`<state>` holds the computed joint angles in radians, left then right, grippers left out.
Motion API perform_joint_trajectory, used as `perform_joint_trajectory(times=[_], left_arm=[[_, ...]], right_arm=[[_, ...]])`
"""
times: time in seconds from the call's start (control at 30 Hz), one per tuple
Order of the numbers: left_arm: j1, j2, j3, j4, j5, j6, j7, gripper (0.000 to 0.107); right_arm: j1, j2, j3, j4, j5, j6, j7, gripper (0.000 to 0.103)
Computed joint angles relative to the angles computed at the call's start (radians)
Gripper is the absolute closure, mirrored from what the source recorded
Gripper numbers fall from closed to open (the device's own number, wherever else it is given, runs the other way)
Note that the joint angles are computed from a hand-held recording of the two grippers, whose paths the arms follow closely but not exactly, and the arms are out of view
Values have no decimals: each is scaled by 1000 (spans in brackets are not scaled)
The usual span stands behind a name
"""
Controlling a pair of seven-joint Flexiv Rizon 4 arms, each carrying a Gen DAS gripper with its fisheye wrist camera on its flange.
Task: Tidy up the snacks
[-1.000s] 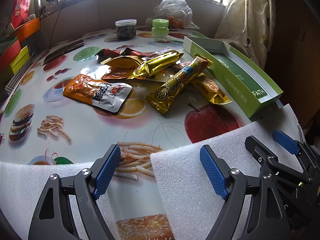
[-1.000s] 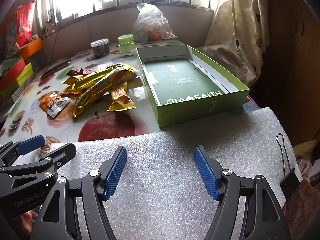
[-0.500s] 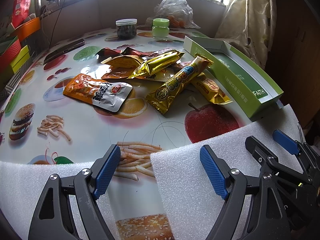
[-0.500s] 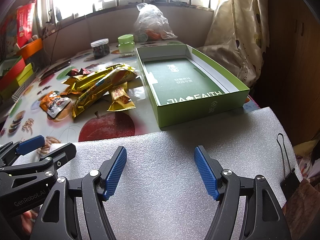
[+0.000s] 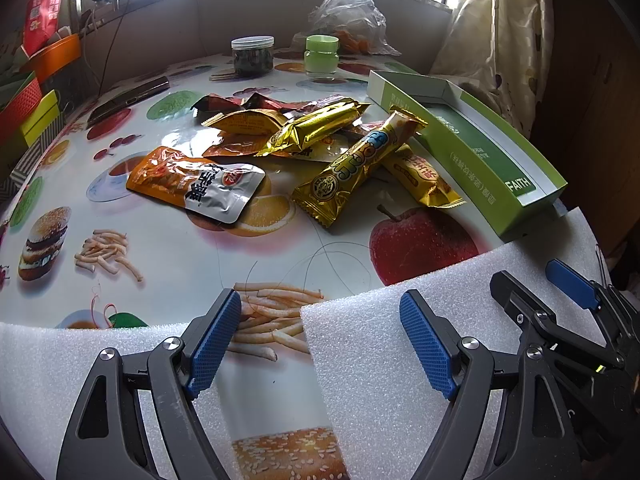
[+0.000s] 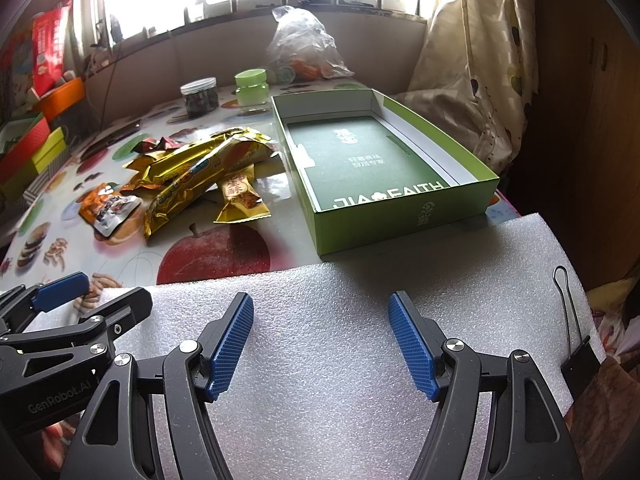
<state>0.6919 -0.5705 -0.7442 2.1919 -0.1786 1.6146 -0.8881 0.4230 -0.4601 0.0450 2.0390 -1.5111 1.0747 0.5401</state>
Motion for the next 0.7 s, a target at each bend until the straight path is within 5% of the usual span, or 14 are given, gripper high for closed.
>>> perform_joint_trajectory(times=[0.47,0.7], left_arm=[[-28,11,35,-6,-11,-23,14,25],[-47,48,52,-15,-90,-106,69,25]], right_arm=[[-7,9,3,10,24,4,-29,33],[-18,10,-5,7,19,57,-30,33]])
